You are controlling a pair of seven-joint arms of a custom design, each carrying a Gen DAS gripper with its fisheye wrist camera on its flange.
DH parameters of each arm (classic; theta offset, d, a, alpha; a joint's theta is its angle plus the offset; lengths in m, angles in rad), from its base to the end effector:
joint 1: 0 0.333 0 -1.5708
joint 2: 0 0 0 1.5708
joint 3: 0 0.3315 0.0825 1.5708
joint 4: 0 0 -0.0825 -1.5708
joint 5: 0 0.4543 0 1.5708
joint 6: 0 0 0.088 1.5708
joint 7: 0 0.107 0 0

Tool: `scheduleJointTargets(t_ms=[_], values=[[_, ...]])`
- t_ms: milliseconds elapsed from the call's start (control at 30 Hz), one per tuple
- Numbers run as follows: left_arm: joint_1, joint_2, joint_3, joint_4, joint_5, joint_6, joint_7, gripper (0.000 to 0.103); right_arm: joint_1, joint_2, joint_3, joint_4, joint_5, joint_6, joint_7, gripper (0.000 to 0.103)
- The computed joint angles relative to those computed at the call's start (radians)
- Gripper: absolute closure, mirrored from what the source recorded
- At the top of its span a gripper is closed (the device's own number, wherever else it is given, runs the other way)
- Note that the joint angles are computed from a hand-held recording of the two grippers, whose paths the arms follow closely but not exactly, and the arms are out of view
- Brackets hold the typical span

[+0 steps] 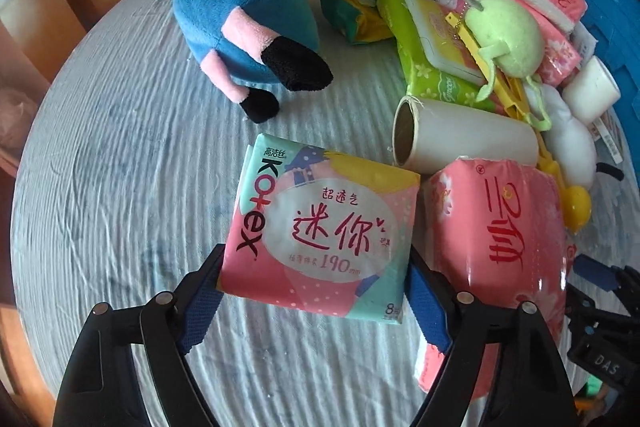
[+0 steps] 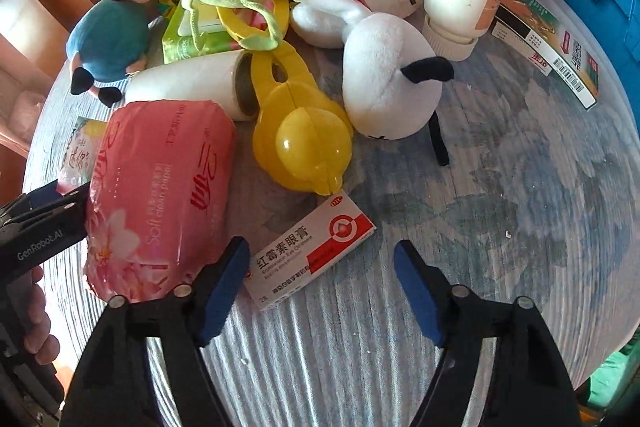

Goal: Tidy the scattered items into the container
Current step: 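Grasp the Kotex pad pack with left tool while right tool grasps the red-white ointment box, then lift both held items and carry them over the blue crate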

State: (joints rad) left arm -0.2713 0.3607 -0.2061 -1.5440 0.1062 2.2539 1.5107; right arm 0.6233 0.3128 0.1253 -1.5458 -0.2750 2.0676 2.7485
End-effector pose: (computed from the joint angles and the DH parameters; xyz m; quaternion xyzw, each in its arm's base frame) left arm 0.6933 -0.3324 0.4776 -0.5257 0.8318 -0.1485 0.0982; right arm 0.5647 0.4909 0.4897 -0.5733 0.8053 -0.0878 0.1226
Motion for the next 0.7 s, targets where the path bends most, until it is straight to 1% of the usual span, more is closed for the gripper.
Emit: scheduleJointTargets(t_ms=[100,167,233,300,400,467,500,533,567,600,700], values=[[0.002,-0.036,-0.004,-0.047,-0.003,0.007,0.008,0.020,0.002,-0.006,0.000,-0.002,0.004,-0.032,0.012,0.043],[0.007,-0.063,-0.006,-0.079,-0.020,0.001,-0.002,0.020,-0.001,-0.009,0.005,-0.006,0.023,-0.080,0.006,0.043],[0.011,-0.092,-0.007,-0.118,-0.032,0.009,-0.015,0.020,0.000,-0.022,0.007,-0.020,0.021,-0.101,0.004,0.043],[0.007,-0.109,-0.006,-0.144,-0.012,0.032,-0.027,0.020,-0.003,-0.040,0.010,-0.042,0.024,-0.094,0.013,0.043],[0.007,-0.115,-0.008,-0.151,-0.004,0.040,-0.023,0.019,-0.004,-0.053,0.013,-0.058,0.016,-0.073,0.032,0.043],[0.014,-0.125,-0.010,-0.167,-0.020,0.051,-0.018,0.021,0.003,-0.042,0.015,-0.041,-0.007,-0.095,0.034,0.043],[0.016,-0.130,-0.011,-0.174,-0.027,0.057,-0.016,0.021,0.010,-0.031,0.016,-0.022,-0.023,-0.122,0.027,0.047],[0.017,-0.137,-0.011,-0.181,-0.029,0.060,-0.016,0.022,0.017,-0.025,0.015,-0.010,-0.040,-0.137,0.022,0.064],[0.019,-0.145,-0.011,-0.189,-0.031,0.059,-0.017,0.022,0.021,-0.023,0.015,-0.004,-0.049,-0.144,0.022,0.075],[0.020,-0.155,-0.011,-0.197,-0.033,0.061,-0.017,0.022,0.022,-0.026,0.015,-0.005,-0.048,-0.142,0.024,0.078],[0.019,-0.184,-0.010,-0.212,-0.018,0.087,-0.026,0.022,0.025,-0.048,0.017,-0.020,-0.055,-0.129,0.033,0.078]])
